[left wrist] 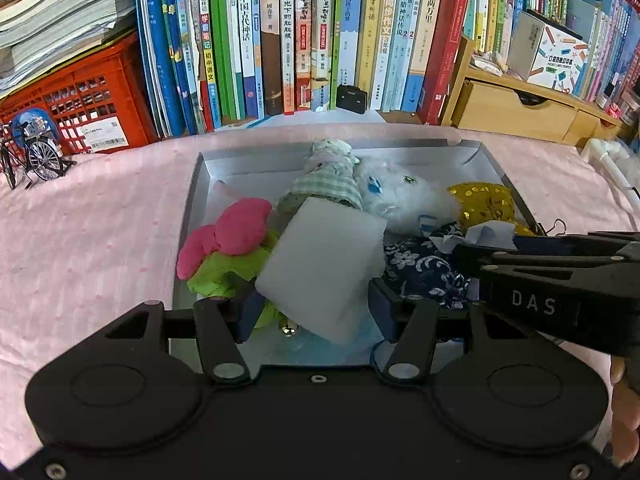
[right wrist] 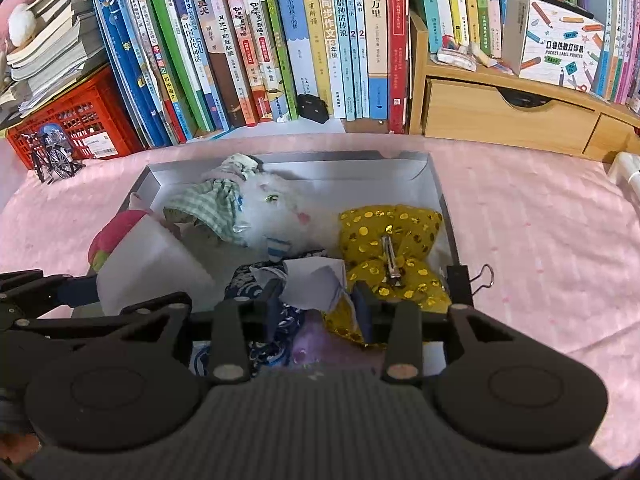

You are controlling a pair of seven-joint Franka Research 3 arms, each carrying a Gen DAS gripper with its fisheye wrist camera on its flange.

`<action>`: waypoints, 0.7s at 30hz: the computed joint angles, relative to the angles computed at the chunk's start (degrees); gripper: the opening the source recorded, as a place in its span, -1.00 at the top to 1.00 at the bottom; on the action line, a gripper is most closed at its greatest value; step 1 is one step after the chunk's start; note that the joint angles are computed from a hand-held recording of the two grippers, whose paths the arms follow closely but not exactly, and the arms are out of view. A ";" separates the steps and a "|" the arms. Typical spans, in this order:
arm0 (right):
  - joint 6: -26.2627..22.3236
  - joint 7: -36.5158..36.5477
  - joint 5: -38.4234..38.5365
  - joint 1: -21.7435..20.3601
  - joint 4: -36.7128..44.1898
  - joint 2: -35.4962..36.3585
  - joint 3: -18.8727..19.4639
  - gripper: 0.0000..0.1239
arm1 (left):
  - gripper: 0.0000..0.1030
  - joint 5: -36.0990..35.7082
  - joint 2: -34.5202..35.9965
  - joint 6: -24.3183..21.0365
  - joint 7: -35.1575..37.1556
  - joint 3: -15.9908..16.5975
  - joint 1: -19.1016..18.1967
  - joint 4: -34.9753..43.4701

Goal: Organize soft objects
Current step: 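Lower the foam sheet into the tray and open the left tool while the right tool releases the cloth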

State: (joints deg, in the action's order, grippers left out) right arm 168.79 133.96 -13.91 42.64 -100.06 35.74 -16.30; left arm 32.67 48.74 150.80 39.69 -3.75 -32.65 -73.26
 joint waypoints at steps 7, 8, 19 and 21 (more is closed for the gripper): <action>1.43 0.43 0.60 0.31 -1.54 -0.72 -0.59 -0.12 | -0.29 0.72 -1.49 0.74 -1.51 0.41 0.06 -1.94; 1.57 0.42 0.71 0.40 -1.75 -0.88 -0.64 -0.12 | -0.31 0.86 -1.82 0.99 -1.71 0.44 0.09 -2.38; 4.49 5.83 -4.52 9.16 -7.06 -4.31 -9.68 -0.25 | -0.52 10.18 -9.39 6.66 -9.88 3.77 -2.21 -12.38; 5.31 7.32 -6.07 11.30 -8.31 -5.14 -11.86 -0.27 | -0.54 12.33 -11.05 7.83 -11.85 4.20 -2.46 -14.48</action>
